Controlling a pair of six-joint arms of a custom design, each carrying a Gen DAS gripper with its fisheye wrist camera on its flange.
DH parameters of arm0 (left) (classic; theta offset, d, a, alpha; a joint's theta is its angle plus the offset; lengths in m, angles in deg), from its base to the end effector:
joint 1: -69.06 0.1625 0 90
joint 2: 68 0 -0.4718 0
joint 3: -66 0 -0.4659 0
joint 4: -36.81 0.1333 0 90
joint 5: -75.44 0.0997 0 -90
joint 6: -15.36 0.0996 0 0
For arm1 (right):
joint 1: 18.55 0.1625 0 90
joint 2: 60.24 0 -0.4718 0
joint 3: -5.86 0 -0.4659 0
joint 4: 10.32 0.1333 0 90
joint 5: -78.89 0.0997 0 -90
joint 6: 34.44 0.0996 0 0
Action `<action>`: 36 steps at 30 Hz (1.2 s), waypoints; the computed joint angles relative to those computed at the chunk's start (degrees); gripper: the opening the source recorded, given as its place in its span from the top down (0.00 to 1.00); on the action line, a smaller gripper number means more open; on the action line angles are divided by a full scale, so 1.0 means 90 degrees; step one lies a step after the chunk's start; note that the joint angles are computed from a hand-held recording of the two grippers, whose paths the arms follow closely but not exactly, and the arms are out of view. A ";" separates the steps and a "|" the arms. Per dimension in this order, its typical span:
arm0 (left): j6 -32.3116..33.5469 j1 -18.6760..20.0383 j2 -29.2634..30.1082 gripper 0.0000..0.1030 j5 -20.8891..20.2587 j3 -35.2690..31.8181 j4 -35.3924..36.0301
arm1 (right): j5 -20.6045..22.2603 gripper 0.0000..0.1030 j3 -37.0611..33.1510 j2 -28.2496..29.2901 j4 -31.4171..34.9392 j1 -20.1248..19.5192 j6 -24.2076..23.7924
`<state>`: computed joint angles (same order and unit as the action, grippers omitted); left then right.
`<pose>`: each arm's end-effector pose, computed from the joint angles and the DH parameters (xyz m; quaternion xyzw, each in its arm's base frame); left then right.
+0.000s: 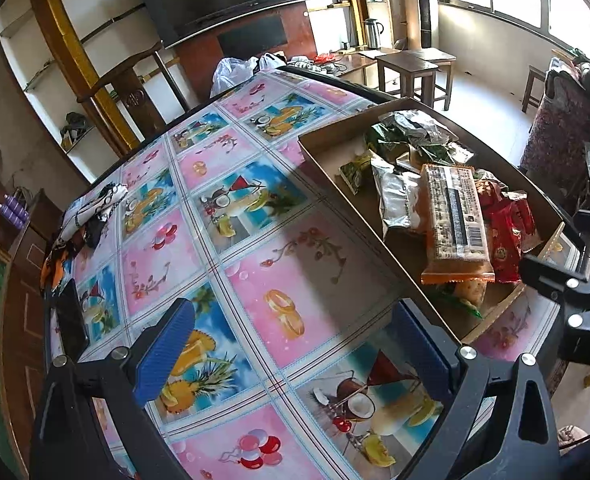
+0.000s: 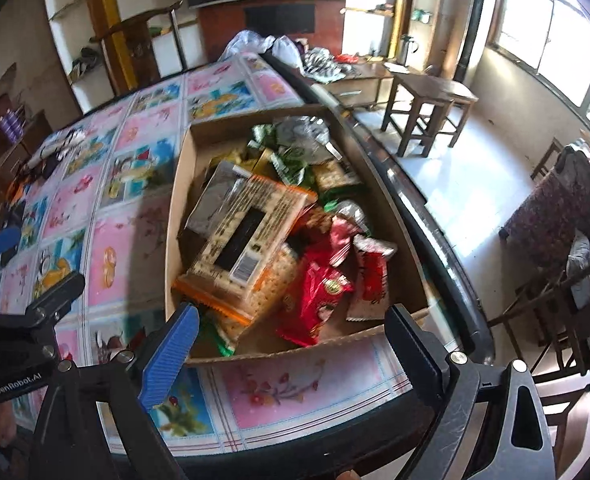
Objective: Organize snacks
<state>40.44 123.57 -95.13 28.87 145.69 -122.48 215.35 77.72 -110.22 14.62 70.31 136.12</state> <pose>-0.3114 -0.7843 -0.0328 0.4170 0.8209 -0.1678 0.3523 0.0470 -0.7111 0.2319 -0.0829 -0.8627 0.3029 0.3964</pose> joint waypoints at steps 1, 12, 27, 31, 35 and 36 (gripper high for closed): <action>0.0037 -0.0002 -0.0008 0.04 0.0021 0.0027 -0.0043 | 0.0001 0.07 -0.0009 0.0017 0.0024 0.0000 0.0016; 0.0003 -0.0005 -0.0112 0.04 0.0092 0.0218 -0.0015 | -0.0075 0.07 0.0234 -0.0091 -0.0195 0.0019 0.0119; 0.0034 0.0012 -0.0182 0.04 0.0062 0.0389 0.0030 | -0.0037 0.07 0.0388 -0.0093 -0.0195 0.0024 0.0393; 0.0028 0.0035 -0.0212 0.04 0.0047 0.0416 0.0039 | -0.0023 0.07 0.0376 -0.0062 -0.0196 0.0054 0.0368; 0.0028 0.0060 -0.0242 0.04 0.0043 0.0436 0.0071 | -0.0016 0.07 0.0340 -0.0022 -0.0167 0.0070 0.0385; 0.0029 0.0065 -0.0249 0.04 0.0040 0.0440 0.0082 | -0.0013 0.07 0.0328 -0.0007 -0.0159 0.0075 0.0389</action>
<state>40.71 124.16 -97.37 29.23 149.65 -121.74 215.23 80.67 -110.28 13.19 70.98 139.62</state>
